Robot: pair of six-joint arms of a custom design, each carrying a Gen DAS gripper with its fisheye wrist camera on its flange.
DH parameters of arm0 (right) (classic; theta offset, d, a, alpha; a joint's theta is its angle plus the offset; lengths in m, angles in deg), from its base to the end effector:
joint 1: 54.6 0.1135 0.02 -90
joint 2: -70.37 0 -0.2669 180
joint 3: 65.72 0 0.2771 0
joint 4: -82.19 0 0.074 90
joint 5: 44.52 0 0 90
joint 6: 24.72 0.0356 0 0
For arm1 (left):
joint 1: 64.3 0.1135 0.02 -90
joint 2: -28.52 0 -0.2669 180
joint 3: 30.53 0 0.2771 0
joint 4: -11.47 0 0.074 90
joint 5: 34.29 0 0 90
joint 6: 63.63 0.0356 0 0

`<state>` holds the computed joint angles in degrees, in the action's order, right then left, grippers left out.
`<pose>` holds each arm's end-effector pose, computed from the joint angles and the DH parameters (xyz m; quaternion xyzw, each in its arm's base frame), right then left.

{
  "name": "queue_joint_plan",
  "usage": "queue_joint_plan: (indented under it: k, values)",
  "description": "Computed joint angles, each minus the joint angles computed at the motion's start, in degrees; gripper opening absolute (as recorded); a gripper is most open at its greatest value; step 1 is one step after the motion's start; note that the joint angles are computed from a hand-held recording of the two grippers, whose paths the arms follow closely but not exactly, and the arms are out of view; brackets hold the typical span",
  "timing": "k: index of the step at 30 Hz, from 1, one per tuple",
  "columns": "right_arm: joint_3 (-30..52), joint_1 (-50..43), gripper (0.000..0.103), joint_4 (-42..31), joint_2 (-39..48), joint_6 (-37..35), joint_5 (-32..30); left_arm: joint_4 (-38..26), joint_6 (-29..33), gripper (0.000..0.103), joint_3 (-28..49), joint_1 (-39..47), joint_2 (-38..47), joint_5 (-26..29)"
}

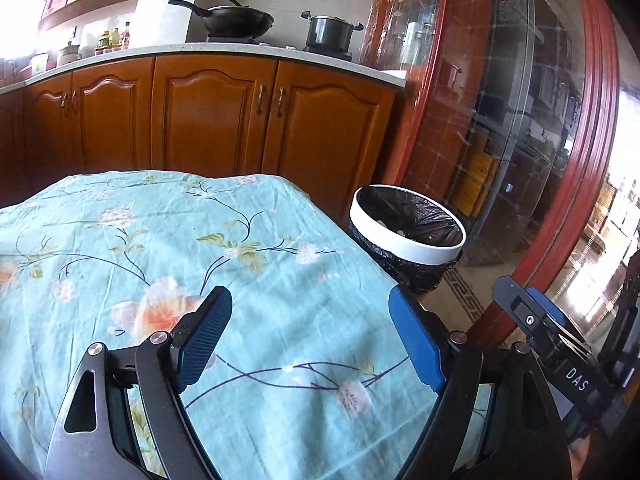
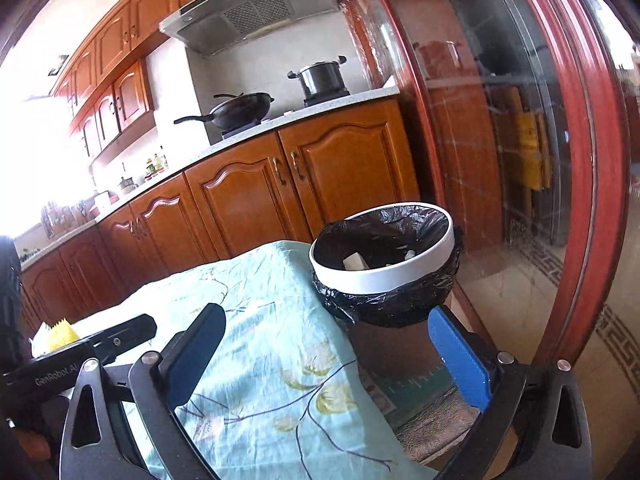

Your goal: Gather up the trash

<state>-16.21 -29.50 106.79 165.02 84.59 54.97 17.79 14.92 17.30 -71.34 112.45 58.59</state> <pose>0.3097 0.1386 0.1448 0.0057 0.8204 0.1516 0.5513 0.3082 -0.0399 0.1612 -0.0207 0.8646 -0.1020 0.4915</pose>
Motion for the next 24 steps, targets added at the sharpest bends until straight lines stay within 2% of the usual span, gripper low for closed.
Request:
queue_joint_plan:
  k: [4,7,9,13,16,24]
  values:
    - [-1.55,1.75,0.102,1.78,-1.79,-2.95,1.78,3.93,0.41,0.092,-5.55,1.25,-4.41,-0.3]
    - [-3.82,3.85,0.103,6.39,-3.61,-6.42,4.55,8.17,1.28,0.102,-10.32,0.87,-8.11,-4.45]
    - [-4.95,5.48,0.103,10.46,-2.76,-9.58,6.45,10.83,1.88,0.103,-12.5,0.45,-9.19,-7.2]
    - [-3.03,6.66,0.103,9.3,1.54,-9.29,7.94,13.72,3.89,0.103,-15.2,-0.43,-9.3,-10.75]
    - [-3.59,6.77,0.103,11.48,3.8,-6.9,6.43,14.06,3.96,0.103,-15.85,-0.35,-8.22,-11.2]
    - [-3.66,8.38,0.103,12.2,5.0,-8.61,7.36,14.23,3.81,0.103,-17.15,-1.3,-8.84,-13.11]
